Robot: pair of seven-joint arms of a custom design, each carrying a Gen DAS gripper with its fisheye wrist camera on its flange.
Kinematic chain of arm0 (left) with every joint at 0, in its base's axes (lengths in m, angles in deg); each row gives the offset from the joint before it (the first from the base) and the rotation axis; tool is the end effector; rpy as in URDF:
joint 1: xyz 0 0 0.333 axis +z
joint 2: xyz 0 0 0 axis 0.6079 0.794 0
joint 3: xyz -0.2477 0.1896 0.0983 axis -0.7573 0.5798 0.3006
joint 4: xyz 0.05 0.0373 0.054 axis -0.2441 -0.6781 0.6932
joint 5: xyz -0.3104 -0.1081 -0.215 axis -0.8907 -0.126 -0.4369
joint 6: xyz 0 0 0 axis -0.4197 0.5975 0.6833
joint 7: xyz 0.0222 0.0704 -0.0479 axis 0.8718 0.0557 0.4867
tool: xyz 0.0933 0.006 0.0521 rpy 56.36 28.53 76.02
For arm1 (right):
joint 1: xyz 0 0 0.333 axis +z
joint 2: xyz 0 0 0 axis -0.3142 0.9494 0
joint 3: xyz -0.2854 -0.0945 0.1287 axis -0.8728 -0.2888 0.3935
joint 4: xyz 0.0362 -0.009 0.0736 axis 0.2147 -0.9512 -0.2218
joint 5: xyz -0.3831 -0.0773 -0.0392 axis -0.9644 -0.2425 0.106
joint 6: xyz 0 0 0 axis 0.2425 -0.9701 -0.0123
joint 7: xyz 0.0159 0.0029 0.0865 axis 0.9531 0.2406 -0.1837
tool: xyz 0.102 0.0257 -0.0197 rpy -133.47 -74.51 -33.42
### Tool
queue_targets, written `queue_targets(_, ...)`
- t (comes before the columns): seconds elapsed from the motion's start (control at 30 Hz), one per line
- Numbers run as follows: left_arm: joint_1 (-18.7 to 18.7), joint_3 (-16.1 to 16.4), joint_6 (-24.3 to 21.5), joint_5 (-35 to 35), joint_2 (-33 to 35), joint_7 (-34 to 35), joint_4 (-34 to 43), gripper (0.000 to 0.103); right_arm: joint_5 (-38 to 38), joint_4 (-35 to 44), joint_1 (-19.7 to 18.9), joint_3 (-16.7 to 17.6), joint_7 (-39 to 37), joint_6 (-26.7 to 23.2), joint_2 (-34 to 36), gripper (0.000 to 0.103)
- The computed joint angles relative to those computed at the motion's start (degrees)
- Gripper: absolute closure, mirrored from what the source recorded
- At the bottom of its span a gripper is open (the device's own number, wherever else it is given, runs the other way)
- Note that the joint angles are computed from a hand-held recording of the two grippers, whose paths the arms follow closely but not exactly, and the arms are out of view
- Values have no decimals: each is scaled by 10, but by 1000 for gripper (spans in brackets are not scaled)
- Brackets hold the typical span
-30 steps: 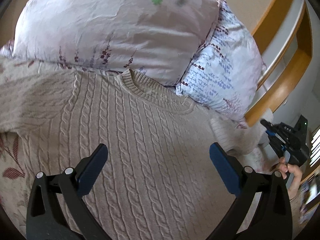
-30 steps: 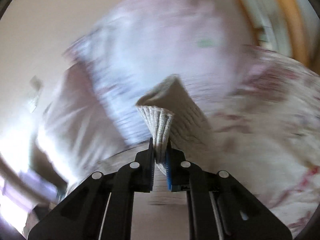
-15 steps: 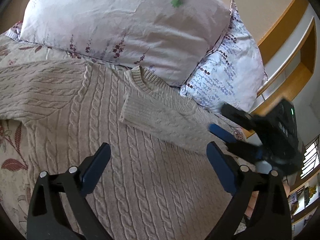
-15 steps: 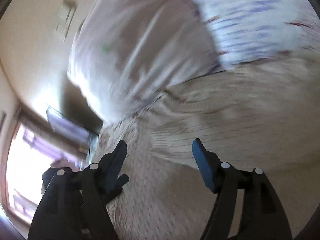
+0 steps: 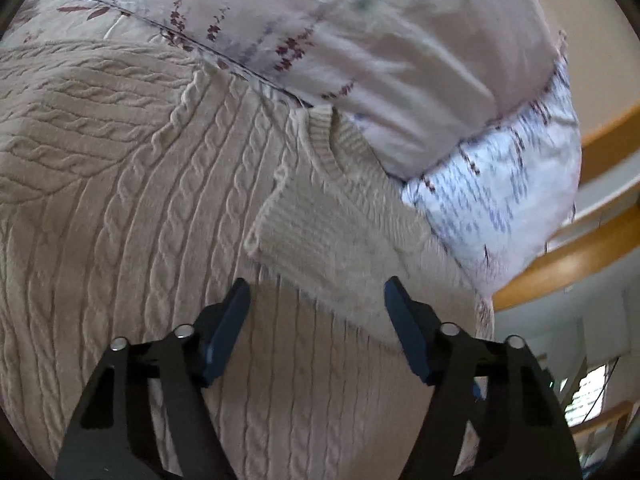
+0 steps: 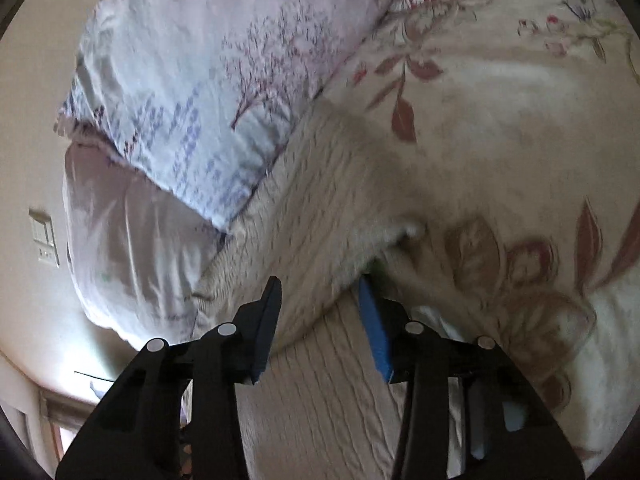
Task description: Fold small clothes
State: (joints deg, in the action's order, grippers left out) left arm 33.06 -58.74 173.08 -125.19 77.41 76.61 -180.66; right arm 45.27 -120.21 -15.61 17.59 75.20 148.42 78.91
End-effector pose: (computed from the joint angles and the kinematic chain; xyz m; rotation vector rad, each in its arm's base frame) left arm 0.5915 -0.1249 0.4778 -2.5101 1.3730 -1.2961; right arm 0.6568 0.0629 0.4960 -1.1386 1.9470 0.2999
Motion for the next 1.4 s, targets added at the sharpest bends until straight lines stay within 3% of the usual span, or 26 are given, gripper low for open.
queue_targets(0.07,2,2,7,4,15,-18,13,53,17,-12,0,1,-15,22,-4,65)
queue_targets(0.13,10,-4,13,-14,31,-7,26,67,-2,-5,5,-2,-5,38,6,78)
queue_targets(0.17,15,-7,13,-19,38,-2,32,85,-11,1,6,-1,-1,41,12,84)
queue_targets(0.2,22,-12,8,-28,43,9,38,95,-4,2,2,2,-10,39,11,92)
queue_targets(0.3,40,-33,17,-89,33,85,35,96,45,-10,-2,16,-78,64,-5,93)
queue_targets(0.37,35,-25,26,-79,18,103,22,96,54,-18,3,16,-102,73,-16,93)
queue_targets(0.5,16,13,42,43,8,21,-3,96,-6,-20,21,4,-63,60,-9,94)
queue_targets(0.57,19,17,25,73,14,4,-1,96,-10,-16,18,3,-36,52,3,93)
queue_targets(0.63,25,13,9,80,21,1,2,95,42,-12,5,11,-48,59,11,92)
queue_targets(0.77,33,-2,20,66,24,25,0,94,124,-14,-6,20,-103,102,12,91)
queue_targets(0.87,24,7,34,106,26,-5,-7,95,139,-33,0,15,-81,132,4,97)
queue_targets(0.97,32,-1,42,97,26,-1,-10,95,136,-46,2,9,-53,129,-8,97)
queue_targets(1.1,39,-5,34,79,17,12,-17,91,49,-86,18,-9,43,142,-46,88)
queue_targets(1.17,36,0,30,82,6,2,-26,89,-48,-128,29,-11,122,214,-77,65)
queue_targets(1.2,34,4,29,86,-3,-4,-34,81,-121,-147,48,-30,177,241,-90,35)
queue_targets(1.23,34,7,29,81,-11,0,-40,77,-157,-160,52,-31,191,269,-98,23)
queue_targets(1.3,31,12,31,66,-30,18,-55,63,-121,-142,47,-16,104,271,-98,23)
queue_targets(1.33,29,17,36,66,-46,21,-69,61,-62,-117,44,-7,21,237,-90,23)
queue_targets(1.4,17,30,46,19,-76,68,-94,54,-20,-81,42,-2,-47,168,-75,23)
